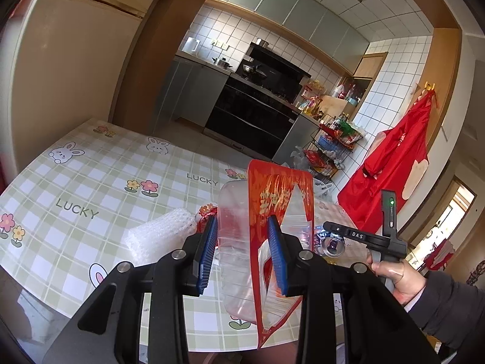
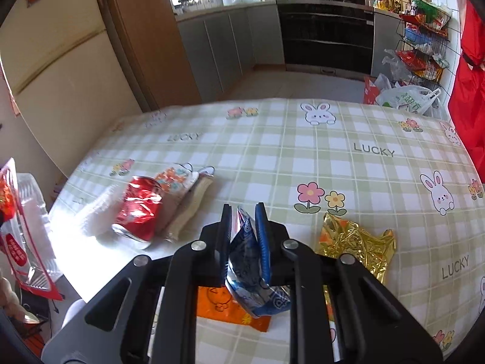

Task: Collect trash
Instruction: 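Grasp the blue packet with the right gripper while the left holds the red-windowed packet, then carry the blue packet over the pink bin and open the right gripper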

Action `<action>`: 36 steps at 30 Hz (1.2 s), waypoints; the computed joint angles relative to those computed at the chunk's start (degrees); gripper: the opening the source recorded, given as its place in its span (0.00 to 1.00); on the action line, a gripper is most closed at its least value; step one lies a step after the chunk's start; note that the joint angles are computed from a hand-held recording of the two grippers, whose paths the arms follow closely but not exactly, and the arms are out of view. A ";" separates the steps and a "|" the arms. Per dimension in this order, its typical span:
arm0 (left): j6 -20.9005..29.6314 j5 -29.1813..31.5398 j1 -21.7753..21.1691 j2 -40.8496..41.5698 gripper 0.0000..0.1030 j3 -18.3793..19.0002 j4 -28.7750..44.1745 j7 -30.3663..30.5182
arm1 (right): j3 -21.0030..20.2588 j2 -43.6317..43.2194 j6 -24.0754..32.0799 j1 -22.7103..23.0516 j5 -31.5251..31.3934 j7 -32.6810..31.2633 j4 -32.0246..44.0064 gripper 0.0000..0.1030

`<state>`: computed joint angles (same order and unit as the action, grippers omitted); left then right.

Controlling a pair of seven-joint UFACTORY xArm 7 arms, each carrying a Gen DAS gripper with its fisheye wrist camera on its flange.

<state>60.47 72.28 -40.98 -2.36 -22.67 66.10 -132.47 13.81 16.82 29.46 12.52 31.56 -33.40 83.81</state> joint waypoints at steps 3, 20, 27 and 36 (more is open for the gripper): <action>2.22 0.10 -0.96 0.10 0.32 -0.91 0.79 -0.44 | 1.19 -4.30 0.47 -1.82 5.66 -3.98 -3.40 0.19; 20.10 -0.05 -11.23 2.87 0.32 -4.39 8.20 -0.84 | -12.50 -39.87 9.18 5.69 34.27 -20.88 -31.02 0.19; 22.69 0.03 -13.87 3.31 0.32 -4.32 9.18 -0.69 | -15.37 -50.34 8.70 9.92 32.61 -19.35 -41.49 0.19; 20.73 -0.58 -13.94 4.14 0.32 -3.33 9.33 -1.43 | -17.07 -50.14 10.53 12.97 31.57 -17.58 -44.70 0.09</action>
